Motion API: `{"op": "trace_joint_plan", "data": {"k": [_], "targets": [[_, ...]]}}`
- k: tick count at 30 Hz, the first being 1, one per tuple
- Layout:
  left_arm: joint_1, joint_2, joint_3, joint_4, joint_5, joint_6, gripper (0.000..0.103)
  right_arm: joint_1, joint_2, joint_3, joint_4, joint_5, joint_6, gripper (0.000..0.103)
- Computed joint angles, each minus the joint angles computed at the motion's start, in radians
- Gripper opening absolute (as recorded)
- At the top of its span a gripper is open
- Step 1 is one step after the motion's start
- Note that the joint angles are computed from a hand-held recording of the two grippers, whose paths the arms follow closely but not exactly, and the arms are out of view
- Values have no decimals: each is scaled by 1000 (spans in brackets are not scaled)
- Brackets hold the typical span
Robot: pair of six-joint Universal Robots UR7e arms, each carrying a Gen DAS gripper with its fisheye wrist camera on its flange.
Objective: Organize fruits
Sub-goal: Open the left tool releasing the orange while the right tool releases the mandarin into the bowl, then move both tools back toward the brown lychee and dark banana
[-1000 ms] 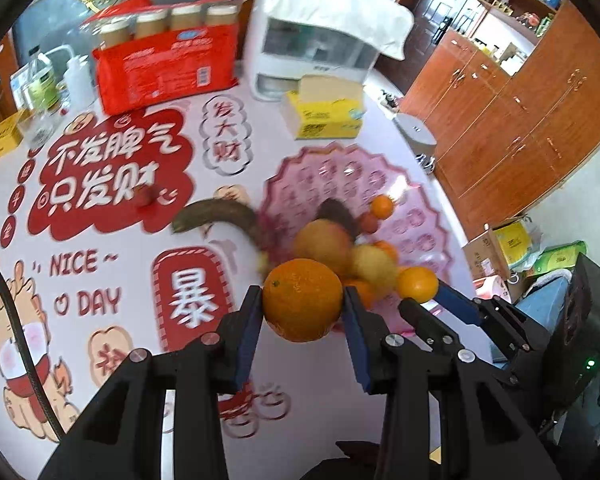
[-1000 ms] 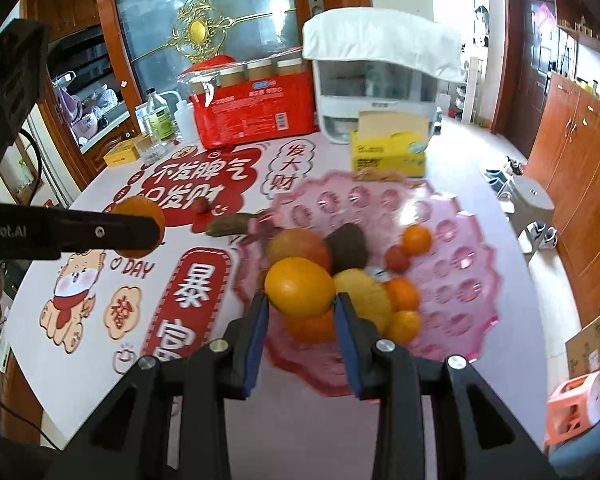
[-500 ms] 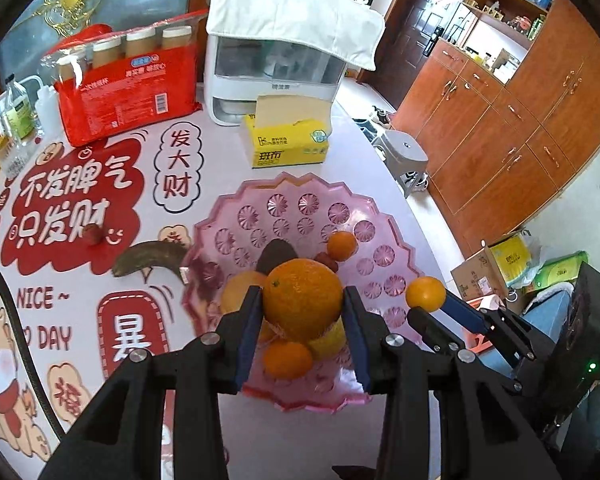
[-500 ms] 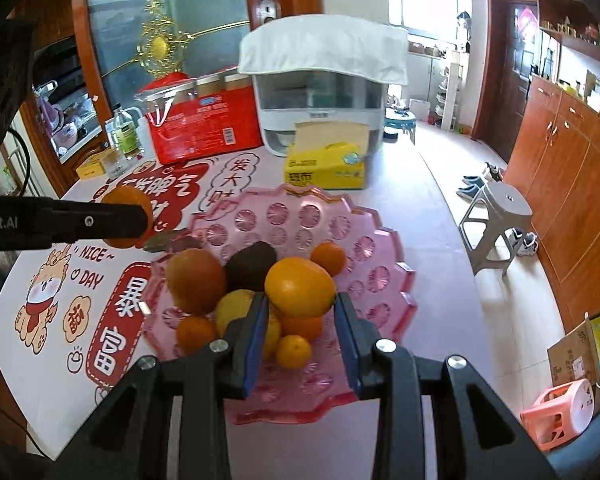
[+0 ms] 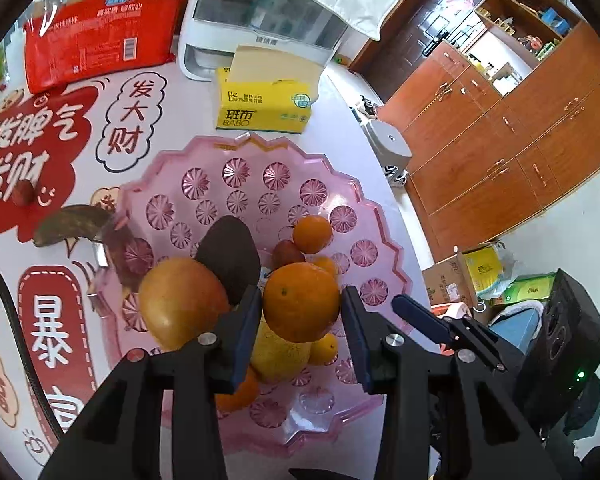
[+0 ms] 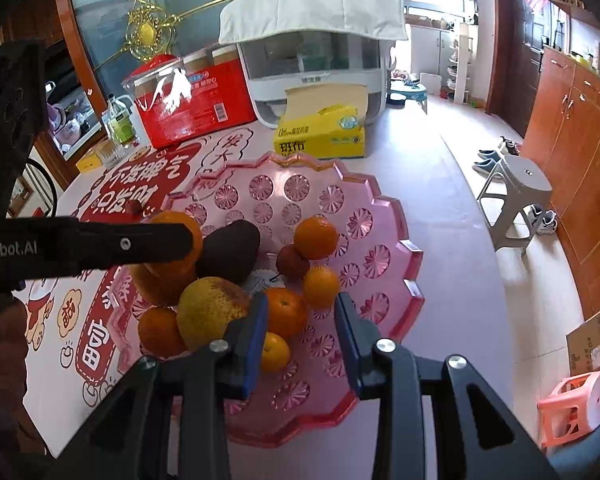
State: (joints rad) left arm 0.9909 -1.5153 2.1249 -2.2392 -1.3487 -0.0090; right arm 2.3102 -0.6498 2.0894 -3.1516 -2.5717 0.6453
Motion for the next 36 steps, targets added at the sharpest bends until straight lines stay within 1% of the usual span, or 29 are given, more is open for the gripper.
{"op": "trace_joint_plan", "data": {"k": [2, 5, 7, 13, 19, 24, 29, 36], "targets": [[1, 3, 1, -10, 4, 0, 39, -9, 2, 4, -14, 16, -10, 34], [3, 6, 2, -30, 10, 4, 42, -21, 1, 11, -28, 36, -20, 34], [4, 5, -1, -34, 7, 8, 48, -24, 1, 13, -33, 45, -25, 34], [-1, -12, 4, -30, 11, 0, 49, -21, 1, 10, -27, 60, -28, 34], [-13, -64, 28, -8, 32, -10, 51, -4, 6, -2, -22, 71, -32, 34], [-15, -133, 44, 30, 41, -32, 52, 15, 4, -11, -3, 103, 7, 34], [-13, -216, 59, 51, 77, -41, 54, 44, 12, -34, 35, 104, 49, 34], [36, -304, 48, 124, 109, -53, 54, 85, 37, -77, 106, 103, 121, 34]]}}
